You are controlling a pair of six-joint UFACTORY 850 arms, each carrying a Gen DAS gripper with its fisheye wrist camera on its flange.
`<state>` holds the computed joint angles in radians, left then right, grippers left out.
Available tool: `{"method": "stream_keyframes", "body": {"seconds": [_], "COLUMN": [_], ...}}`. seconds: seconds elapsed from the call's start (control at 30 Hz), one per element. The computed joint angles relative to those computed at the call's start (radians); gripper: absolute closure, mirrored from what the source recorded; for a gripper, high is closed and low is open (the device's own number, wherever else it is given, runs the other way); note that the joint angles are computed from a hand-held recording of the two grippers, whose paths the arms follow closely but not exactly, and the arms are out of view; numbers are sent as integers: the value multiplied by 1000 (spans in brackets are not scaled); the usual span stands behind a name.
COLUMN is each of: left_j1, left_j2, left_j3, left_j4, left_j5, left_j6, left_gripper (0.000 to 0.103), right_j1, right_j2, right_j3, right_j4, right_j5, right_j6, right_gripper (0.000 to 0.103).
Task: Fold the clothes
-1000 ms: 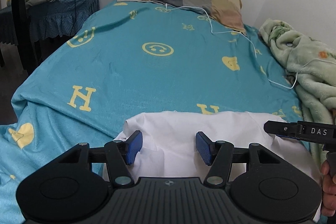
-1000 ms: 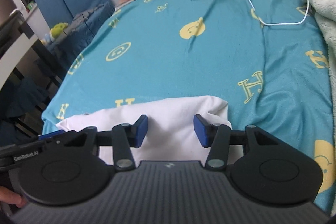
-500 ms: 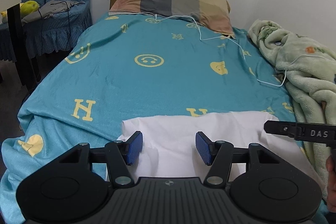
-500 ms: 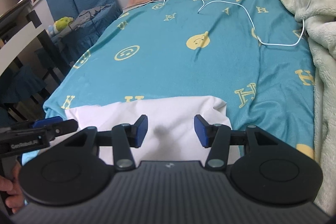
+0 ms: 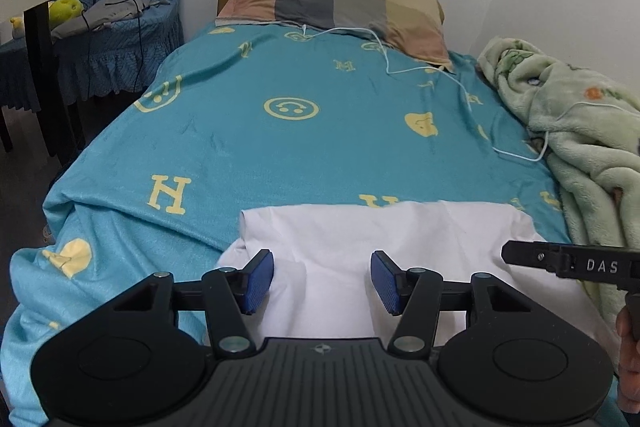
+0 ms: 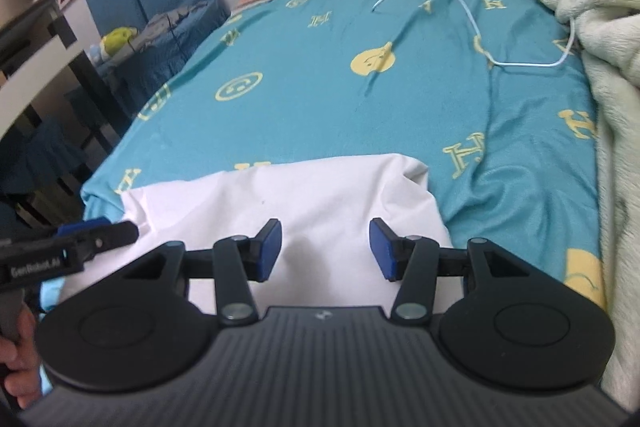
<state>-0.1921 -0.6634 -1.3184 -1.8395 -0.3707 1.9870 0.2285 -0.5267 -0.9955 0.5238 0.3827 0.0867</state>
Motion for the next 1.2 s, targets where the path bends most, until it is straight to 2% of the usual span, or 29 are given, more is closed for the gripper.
{"method": "stream_keyframes", "body": {"seconds": [0.27,0.37,0.57,0.63,0.73,0.8,0.93,1.07,1.2], "left_j1": [0,-7,-24,-27,-34,-31,0,49,90], "left_j2": [119,131,93,100,138,173,248,294,281], "left_j3": [146,166,138,142,181,217,293,343,351], "left_j4": [-85,-112,-129,-143,-249,-255,-141,19,142], "left_j5": [-16,6,73,86,106,106,42,-94,-206], "left_j6": [97,129,131,141,258,259,108,-110,-319], "left_gripper": [40,37,35,34,27,26,22,21,21], "right_j1": [44,46,36,35,36,42,66,89,98], "right_j2": [77,78,29,35,69,99,170,234,260], "right_j3": [80,82,48,53,82,107,166,216,236], "right_j4": [118,115,127,109,63,76,88,98,102], "right_j5": [50,51,-3,4,38,58,93,122,135], "right_j6": [-70,-68,-60,-14,50,45,38,32,31], "right_gripper": [51,51,52,51,51,51,51,51,51]}}
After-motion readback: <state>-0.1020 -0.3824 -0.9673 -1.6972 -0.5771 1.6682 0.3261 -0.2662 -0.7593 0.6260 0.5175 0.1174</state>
